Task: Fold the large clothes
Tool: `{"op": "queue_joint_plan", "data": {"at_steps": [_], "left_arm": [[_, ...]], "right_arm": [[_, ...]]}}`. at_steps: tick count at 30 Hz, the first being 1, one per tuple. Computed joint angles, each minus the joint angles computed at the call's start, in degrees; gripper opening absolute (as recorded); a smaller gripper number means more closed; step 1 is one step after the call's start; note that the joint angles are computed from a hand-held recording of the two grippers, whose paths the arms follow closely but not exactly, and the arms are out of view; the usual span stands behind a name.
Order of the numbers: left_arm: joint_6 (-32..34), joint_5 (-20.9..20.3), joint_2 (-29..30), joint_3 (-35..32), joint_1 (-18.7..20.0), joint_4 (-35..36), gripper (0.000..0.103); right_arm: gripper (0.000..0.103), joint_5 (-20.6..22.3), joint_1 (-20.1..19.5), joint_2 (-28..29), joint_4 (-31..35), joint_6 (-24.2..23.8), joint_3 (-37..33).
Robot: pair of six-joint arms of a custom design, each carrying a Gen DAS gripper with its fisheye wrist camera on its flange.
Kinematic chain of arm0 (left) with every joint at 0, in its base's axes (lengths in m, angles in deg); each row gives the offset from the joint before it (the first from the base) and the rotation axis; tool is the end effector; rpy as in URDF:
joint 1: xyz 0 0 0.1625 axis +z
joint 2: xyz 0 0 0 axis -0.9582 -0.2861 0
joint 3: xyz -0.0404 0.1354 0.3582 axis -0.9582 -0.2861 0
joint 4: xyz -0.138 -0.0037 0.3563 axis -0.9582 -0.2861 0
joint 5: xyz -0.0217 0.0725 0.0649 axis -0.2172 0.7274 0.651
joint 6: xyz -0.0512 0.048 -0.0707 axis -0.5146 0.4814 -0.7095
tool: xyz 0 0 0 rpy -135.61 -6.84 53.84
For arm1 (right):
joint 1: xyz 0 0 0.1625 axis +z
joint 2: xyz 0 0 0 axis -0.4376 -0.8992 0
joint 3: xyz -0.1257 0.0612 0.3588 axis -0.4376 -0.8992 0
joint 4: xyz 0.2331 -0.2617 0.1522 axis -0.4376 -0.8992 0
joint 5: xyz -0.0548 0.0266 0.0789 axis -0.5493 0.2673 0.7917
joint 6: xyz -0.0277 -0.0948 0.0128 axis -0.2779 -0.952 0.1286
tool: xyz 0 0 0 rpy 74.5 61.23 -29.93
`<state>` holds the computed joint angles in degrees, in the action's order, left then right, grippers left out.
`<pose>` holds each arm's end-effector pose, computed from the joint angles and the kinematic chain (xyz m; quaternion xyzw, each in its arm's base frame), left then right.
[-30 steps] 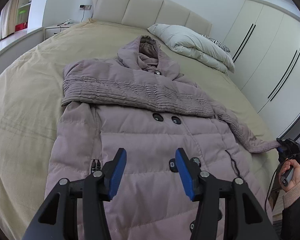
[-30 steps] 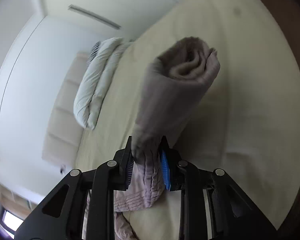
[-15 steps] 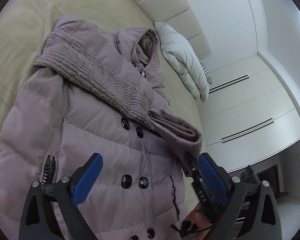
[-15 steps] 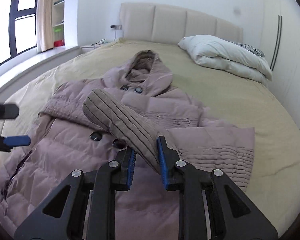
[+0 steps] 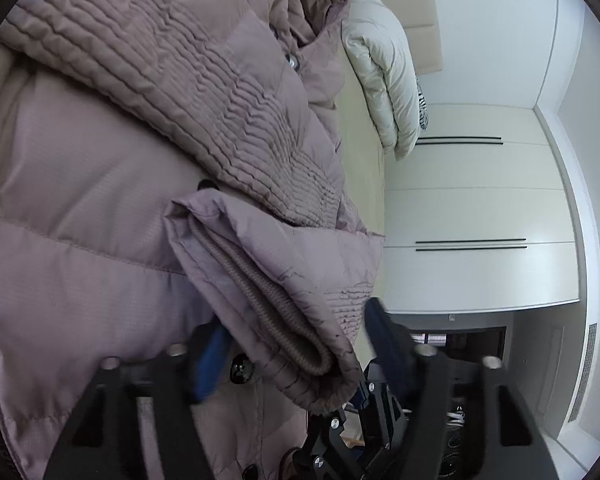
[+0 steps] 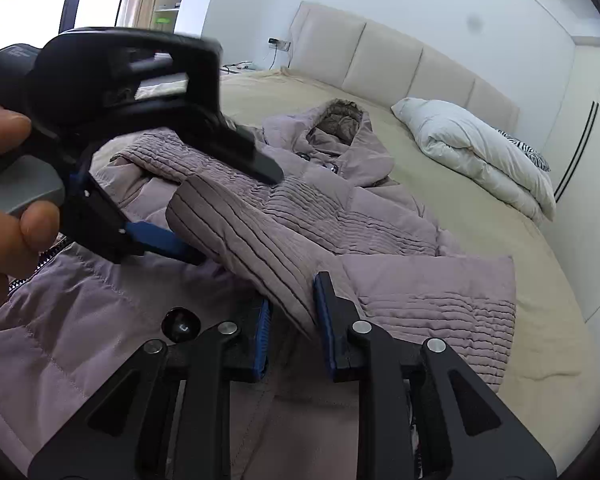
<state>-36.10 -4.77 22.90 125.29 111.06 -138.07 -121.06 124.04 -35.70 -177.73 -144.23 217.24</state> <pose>-0.3459 -0.4704 0.0838 0.1694 -0.9409 0.2459 0.1596 0.1508 -0.3429 0.3869 0.4703 -0.7694 0.2896 0.3208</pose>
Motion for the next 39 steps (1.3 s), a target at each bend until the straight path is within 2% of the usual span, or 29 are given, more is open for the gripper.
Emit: {"op": "queue_joint_plan", "data": {"at_steps": [3, 5, 6, 7, 9, 10, 11, 15, 17, 20, 23, 28, 32, 35, 36, 39], "left_arm": [[2.4, 1.8, -0.6, -1.8, -0.9, 3.9, 0.023], [4.4, 3.5, -1.8, -3.2, -1.6, 6.7, 0.022], [5.9, 5.1, -2.6, -4.0, -2.0, 8.1, 0.021], [7.6, 6.7, -3.7, -4.6, -2.3, 9.0, 0.021], [10.8, 9.5, -6.2, -5.4, -2.4, 10.1, 0.021], [12.8, 11.2, -7.4, -5.9, -2.4, 11.0, 0.021], [15.0, 13.1, -8.7, -6.3, -2.3, 11.3, 0.021], [21.0, 21.1, -14.0, -5.7, -1.8, 13.7, 0.021], [21.3, 24.1, -16.3, -4.4, -0.6, 16.3, 0.021], [17.1, 27.8, -19.4, -1.2, 2.0, 21.6, 0.021], [12.1, 27.1, -21.3, 3.4, 4.8, 22.2, 0.022], [10.6, 26.8, -20.2, 6.7, 5.9, 19.5, 0.024], [11.9, 28.5, -18.6, 4.6, 5.5, 22.5, 0.024], [13.7, 28.7, -17.3, 3.6, 5.5, 23.6, 0.024], [13.8, 28.6, -17.2, 3.6, 5.7, 23.4, 0.025], [14.5, 26.2, -17.4, 5.5, 7.0, 18.2, 0.028]], "right_arm": [[0.021, 0.3, -0.5, -0.7, 2.3, 1.7, -0.4], [0.025, 4.3, -2.4, -2.8, 8.8, 5.1, -2.4], [0.032, 7.8, -4.0, -4.2, 12.4, 7.2, -3.6], [0.052, 11.5, -5.8, -5.6, 16.3, 9.8, -5.2], [0.076, 19.1, -9.9, -8.0, 22.9, 14.9, -8.4], [0.076, 23.0, -12.2, -8.8, 24.9, 16.7, -9.7], [0.076, 25.1, -13.8, -9.0, 26.9, 18.5, -11.3], [0.076, 26.4, -17.7, -6.5, 28.7, 24.2, -17.2], [0.076, 26.2, -19.4, -4.3, 29.0, 27.1, -20.0], [0.076, 25.3, -21.4, -0.3, 28.5, 31.7, -24.1], [0.076, 23.8, -21.7, 4.7, 26.5, 35.5, -28.2], [0.076, 23.6, -20.5, 14.6, 28.1, 42.1, -38.4], [0.076, 21.3, -16.9, 23.7, 30.9, 43.7, -47.4], [0.076, 17.7, -13.6, 28.3, 30.2, 42.3, -50.2], [0.076, 14.9, -12.4, 29.9, 29.0, 40.4, -50.7], [0.076, 0.7, -10.1, 36.0, 28.6, 38.2, -53.1]]}}
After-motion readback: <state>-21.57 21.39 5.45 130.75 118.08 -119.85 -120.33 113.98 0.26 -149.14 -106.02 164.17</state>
